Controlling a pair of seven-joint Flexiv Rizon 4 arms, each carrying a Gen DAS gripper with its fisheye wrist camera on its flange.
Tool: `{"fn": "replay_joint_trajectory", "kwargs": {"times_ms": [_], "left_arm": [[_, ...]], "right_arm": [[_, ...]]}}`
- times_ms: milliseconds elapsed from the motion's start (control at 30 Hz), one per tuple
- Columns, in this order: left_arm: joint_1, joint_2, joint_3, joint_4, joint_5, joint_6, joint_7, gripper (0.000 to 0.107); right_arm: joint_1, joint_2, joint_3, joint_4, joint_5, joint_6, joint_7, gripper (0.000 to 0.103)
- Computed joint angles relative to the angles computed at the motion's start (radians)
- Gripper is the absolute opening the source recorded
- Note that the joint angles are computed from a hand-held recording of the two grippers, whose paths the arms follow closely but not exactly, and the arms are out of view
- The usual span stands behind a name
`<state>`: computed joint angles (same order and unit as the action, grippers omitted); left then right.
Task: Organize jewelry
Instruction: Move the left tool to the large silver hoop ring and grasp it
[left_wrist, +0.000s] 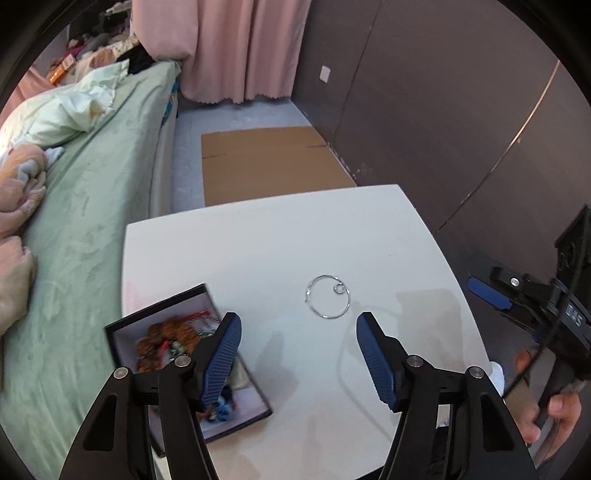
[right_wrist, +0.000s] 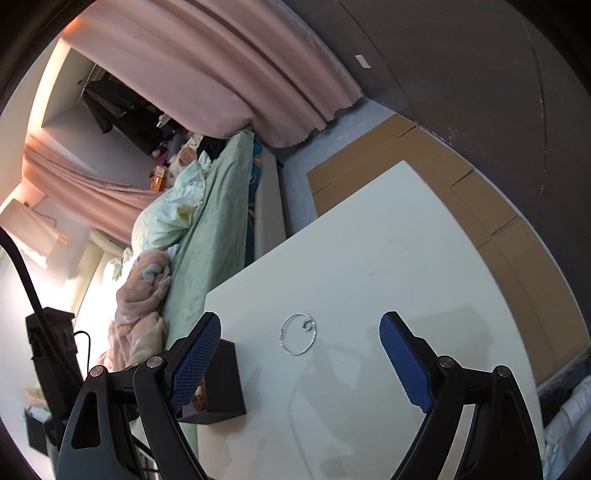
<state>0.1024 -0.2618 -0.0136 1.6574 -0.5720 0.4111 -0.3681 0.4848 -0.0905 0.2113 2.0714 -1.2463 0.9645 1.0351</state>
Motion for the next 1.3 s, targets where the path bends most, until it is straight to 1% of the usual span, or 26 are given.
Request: {"fn": "replay_joint_trajectory", "kwargs": {"times_ms": [67, 167, 233, 300, 400, 533, 600, 733, 800, 867, 1000, 1033, 1067, 1133, 1200, 1267, 1300], "left_arm": [[-0.015, -0.015, -0.002, -0.016, 0.036, -0.005, -0.043, 0.056], [-0.038, -0.024, -0.008, -0.014, 0.076, 0.028, -0.066, 0.054], [-0.052, -0.031, -0.011, -0.011, 0.103, 0.046, -0.074, 0.053], [-0.060, -0.042, -0.014, -0.018, 0.125, 0.045, -0.092, 0.048], [-0.076, -0.061, -0.017, -0.028, 0.162, 0.057, -0.122, 0.046], [-0.098, -0.078, -0.021, -0.026, 0.206, 0.093, -0.152, 0.040], [-0.105, -0.085, -0.022, -0.028, 0.224, 0.103, -0.168, 0.036], [-0.122, -0.096, -0.024, -0.024, 0.262, 0.138, -0.189, 0.035], [-0.131, -0.104, -0.023, -0.030, 0.285, 0.145, -0.207, 0.026], [-0.137, -0.111, -0.022, -0.034, 0.304, 0.149, -0.223, 0.023], [-0.146, -0.111, -0.022, -0.023, 0.333, 0.180, -0.230, 0.021], [-0.148, -0.112, -0.021, -0.023, 0.341, 0.181, -0.233, 0.020], [-0.152, -0.114, -0.020, -0.022, 0.354, 0.185, -0.238, 0.015], [-0.155, -0.106, -0.022, -0.005, 0.358, 0.214, -0.233, 0.013], [-0.152, -0.098, -0.027, 0.010, 0.353, 0.225, -0.216, 0.004], [-0.154, -0.089, -0.025, 0.025, 0.357, 0.239, -0.210, 0.002], [-0.154, -0.086, -0.026, 0.029, 0.358, 0.244, -0.204, 0.002]], "right_arm": [[-0.003, 0.006, -0.001, 0.010, 0.000, 0.002, 0.017, 0.088], [-0.011, 0.011, 0.000, 0.023, 0.013, 0.011, 0.040, 0.088], [-0.011, 0.012, 0.006, 0.028, 0.049, 0.003, 0.028, 0.088], [-0.015, 0.012, 0.005, 0.035, 0.065, 0.017, 0.027, 0.088], [-0.013, 0.017, 0.009, 0.042, 0.093, 0.010, 0.023, 0.088], [-0.017, 0.024, 0.009, 0.053, 0.092, 0.018, 0.035, 0.088], [-0.025, 0.026, 0.004, 0.061, 0.077, 0.043, 0.054, 0.088], [-0.030, 0.024, 0.003, 0.063, 0.074, 0.061, 0.060, 0.088], [-0.031, 0.018, 0.003, 0.059, 0.095, 0.061, 0.043, 0.088], [-0.031, 0.013, 0.001, 0.058, 0.103, 0.069, 0.039, 0.088], [-0.027, 0.004, -0.003, 0.053, 0.115, 0.080, 0.030, 0.088], [-0.027, 0.004, -0.004, 0.054, 0.113, 0.084, 0.032, 0.088], [-0.026, 0.003, -0.006, 0.055, 0.110, 0.087, 0.035, 0.088], [-0.026, 0.000, -0.007, 0.052, 0.118, 0.087, 0.027, 0.088], [-0.021, -0.003, -0.002, 0.047, 0.150, 0.070, 0.002, 0.088], [-0.017, -0.008, -0.003, 0.042, 0.165, 0.067, -0.017, 0.087], [-0.015, -0.015, -0.005, 0.036, 0.170, 0.072, -0.028, 0.084]]}}
